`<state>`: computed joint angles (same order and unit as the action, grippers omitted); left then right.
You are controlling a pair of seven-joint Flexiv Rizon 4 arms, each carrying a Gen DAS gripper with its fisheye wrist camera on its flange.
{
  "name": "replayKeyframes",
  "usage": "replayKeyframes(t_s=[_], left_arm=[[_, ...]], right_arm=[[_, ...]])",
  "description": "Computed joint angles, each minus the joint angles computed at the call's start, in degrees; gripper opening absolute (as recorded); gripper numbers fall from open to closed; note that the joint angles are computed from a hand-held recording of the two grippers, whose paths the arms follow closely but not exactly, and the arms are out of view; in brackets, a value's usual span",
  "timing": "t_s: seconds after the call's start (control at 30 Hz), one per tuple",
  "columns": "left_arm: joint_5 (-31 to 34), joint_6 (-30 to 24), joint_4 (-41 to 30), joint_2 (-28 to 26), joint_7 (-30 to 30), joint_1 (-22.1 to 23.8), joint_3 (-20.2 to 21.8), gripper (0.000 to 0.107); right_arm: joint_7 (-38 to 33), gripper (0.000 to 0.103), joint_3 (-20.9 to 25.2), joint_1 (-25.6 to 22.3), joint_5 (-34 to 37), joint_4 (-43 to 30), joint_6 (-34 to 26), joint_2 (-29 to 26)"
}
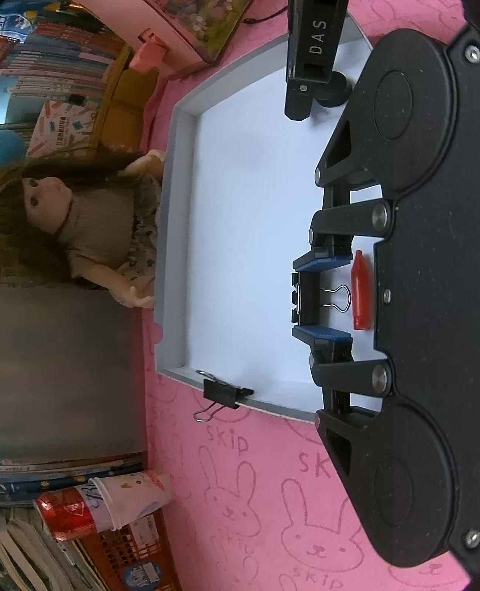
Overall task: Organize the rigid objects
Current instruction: 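Open the left tool to drop the binder clip while the right tool drops the hair clip into the tray, then move the left tool to a black round cap while the right tool approaches a red crayon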
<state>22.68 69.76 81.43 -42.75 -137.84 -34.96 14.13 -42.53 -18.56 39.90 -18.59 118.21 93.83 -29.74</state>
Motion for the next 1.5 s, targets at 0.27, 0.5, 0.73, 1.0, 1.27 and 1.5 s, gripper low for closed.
replayKeyframes(t_s=[0.27, 0.5, 0.73, 1.0, 1.27, 1.5], left_arm=[[1.28, -0.17, -0.51, -0.21, -0.41, -0.48, 0.48, 0.029], [1.32, 3.81, 2.62, 2.04, -2.05, -0.67, 1.15, 0.051], [3.91, 6.94, 6.00, 5.00, -4.96, -3.50, 4.26, 0.061], [10.24, 9.49, 10.69, 8.84, -10.58, -7.79, 8.10, 0.064], [21.24, 9.68, 13.51, 12.04, -20.78, -13.92, 12.30, 0.065], [32.12, 6.56, 15.35, 15.06, -30.75, -18.21, 12.81, 0.067]], right_arm=[[-0.11, 0.044, -2.46, 2.33, -0.57, 0.05, 0.10, -0.46], [-2.69, 0.066, -6.87, 6.70, 2.93, 2.35, 5.01, -0.37], [-7.04, 0.073, -8.33, 9.19, 8.79, 4.84, 7.49, 1.56], [-13.83, 0.081, -10.87, 14.21, 16.08, 10.11, 12.52, 4.76], [-22.58, 0.084, -15.76, 23.46, 26.22, 16.64, 19.72, 6.60], [-27.92, 0.084, -14.18, 26.90, 35.03, 20.76, 24.31, 8.15]])
